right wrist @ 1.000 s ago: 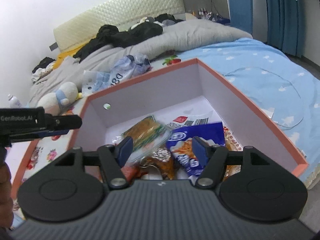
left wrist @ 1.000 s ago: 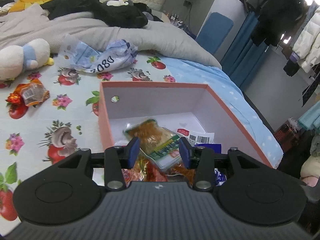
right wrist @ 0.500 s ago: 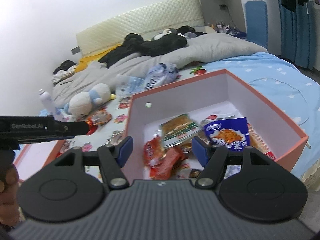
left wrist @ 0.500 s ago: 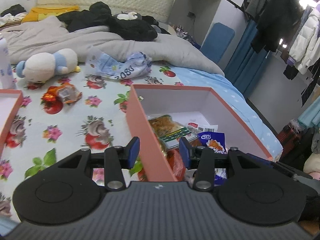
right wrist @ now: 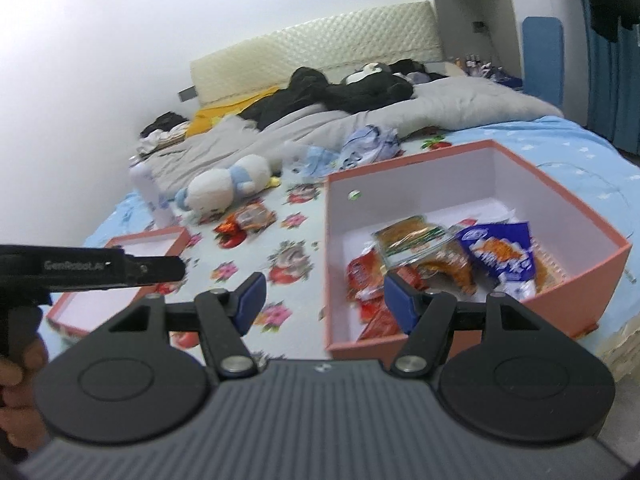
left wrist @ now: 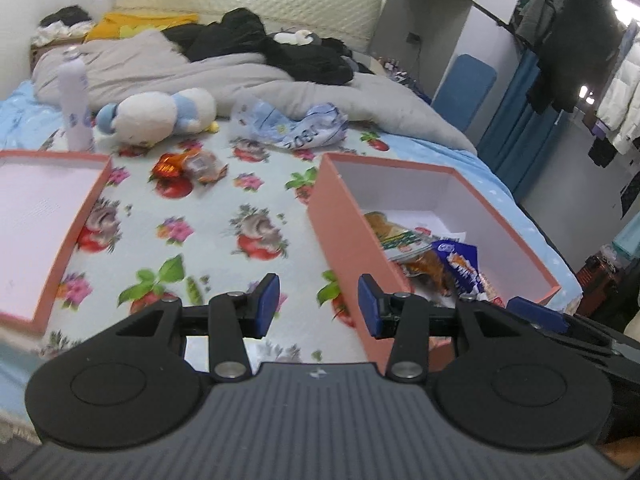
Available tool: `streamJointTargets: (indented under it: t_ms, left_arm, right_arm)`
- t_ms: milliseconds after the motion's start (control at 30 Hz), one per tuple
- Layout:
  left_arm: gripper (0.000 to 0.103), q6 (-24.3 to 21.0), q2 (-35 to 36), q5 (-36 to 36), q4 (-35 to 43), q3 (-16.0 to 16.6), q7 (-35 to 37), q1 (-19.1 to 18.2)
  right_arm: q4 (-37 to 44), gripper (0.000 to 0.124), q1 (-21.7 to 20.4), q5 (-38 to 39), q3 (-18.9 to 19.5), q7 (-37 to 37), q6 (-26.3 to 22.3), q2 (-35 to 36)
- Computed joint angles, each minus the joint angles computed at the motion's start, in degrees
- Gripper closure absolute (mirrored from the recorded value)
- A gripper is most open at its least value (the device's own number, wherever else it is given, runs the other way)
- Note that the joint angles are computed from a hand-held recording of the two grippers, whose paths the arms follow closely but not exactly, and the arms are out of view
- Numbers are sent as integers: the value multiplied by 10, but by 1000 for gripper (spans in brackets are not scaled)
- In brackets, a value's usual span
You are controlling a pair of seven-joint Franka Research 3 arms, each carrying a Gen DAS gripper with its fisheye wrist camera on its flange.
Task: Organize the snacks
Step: 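Withdraw both grippers and move them toward the snacks near the plush toy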
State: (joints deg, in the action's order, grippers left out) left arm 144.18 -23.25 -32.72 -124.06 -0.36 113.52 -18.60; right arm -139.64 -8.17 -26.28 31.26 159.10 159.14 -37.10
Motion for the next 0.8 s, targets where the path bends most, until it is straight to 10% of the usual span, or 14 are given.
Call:
streamJointTargets:
  t_ms: [400, 800]
  left_arm:
    - [50, -4, -34, 12, -43, 20, -19, 15]
    - [46, 62, 75, 20, 21, 12, 0, 36]
  right_arm:
    - [22, 57, 29, -4, 11, -16, 11, 41]
    - [109, 57, -14, -118, 23, 44, 21, 152]
